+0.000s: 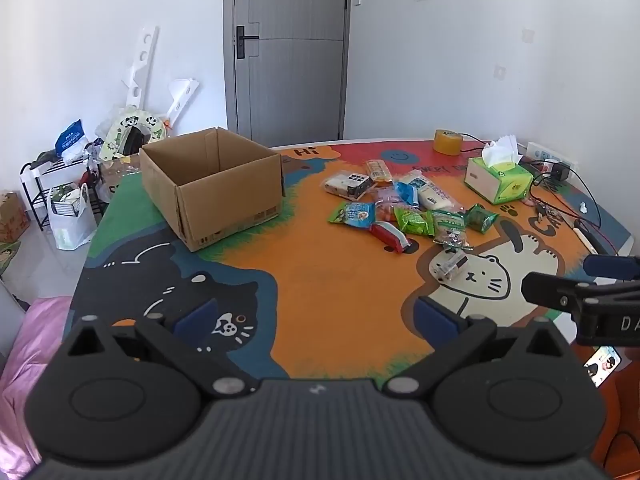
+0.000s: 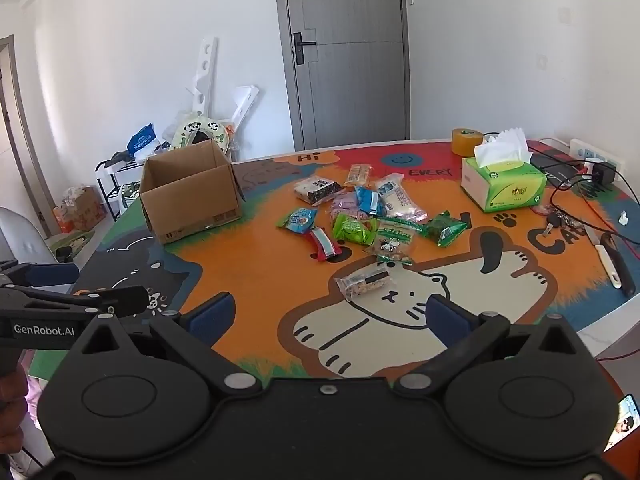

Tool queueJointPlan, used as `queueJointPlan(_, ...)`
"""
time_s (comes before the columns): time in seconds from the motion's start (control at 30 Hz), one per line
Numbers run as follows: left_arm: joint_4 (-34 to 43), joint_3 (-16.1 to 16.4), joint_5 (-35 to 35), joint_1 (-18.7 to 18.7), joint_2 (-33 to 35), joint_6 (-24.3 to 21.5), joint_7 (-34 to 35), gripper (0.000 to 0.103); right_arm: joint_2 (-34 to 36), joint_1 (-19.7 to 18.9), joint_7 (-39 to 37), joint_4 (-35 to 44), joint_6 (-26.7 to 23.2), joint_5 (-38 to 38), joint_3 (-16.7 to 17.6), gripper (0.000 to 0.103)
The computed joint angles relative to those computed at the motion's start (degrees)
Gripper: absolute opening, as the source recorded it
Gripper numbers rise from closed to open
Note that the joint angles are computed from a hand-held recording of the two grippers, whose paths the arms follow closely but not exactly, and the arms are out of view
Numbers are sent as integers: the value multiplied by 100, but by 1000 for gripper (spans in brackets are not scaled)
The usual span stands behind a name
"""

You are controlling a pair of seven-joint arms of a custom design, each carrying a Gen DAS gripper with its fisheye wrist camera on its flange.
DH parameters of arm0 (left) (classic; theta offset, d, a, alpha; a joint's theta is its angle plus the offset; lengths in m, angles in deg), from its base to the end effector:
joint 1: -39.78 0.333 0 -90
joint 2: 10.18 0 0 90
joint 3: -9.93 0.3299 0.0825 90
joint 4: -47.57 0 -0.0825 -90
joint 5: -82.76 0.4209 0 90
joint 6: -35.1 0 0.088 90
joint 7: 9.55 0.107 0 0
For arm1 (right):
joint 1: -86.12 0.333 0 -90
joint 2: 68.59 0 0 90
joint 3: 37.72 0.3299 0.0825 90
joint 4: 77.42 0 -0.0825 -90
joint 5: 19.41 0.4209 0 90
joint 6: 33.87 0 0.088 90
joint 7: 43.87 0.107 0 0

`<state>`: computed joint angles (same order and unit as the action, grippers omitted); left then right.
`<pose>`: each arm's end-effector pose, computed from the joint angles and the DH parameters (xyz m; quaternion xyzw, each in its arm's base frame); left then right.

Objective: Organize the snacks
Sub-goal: 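Move both grippers toward the pile of wrapped snacks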

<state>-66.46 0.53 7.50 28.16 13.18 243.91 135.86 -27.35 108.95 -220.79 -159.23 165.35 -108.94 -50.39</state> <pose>0.6163 -0.0949 0.3285 -0.6955 0.5568 -0.2893 0.3500 0.6917 0.2835 0.3197 -0.7401 0.4743 -0.2131 0.4265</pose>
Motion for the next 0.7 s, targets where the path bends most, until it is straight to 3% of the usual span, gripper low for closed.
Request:
queueJointPlan(0.2,-69,-15,68,0,-69,41,-101,103,-34,-77,-102,-34,-65,51,107,103)
queueJointPlan(0.27,-90,-11,95,3,-94,30,-133,103,-95,-129,-571,-203,-119,440,199,103)
queueJointPlan(0.47,-132,8,183,-2,-116,56,-235,103,-159,-375,-1011,-326,-216,681,523,103)
queueJointPlan(0.7,-156,30,157,-20,-151,67,-225,103,-220,-417,-1819,-565,-230,1416,615,103)
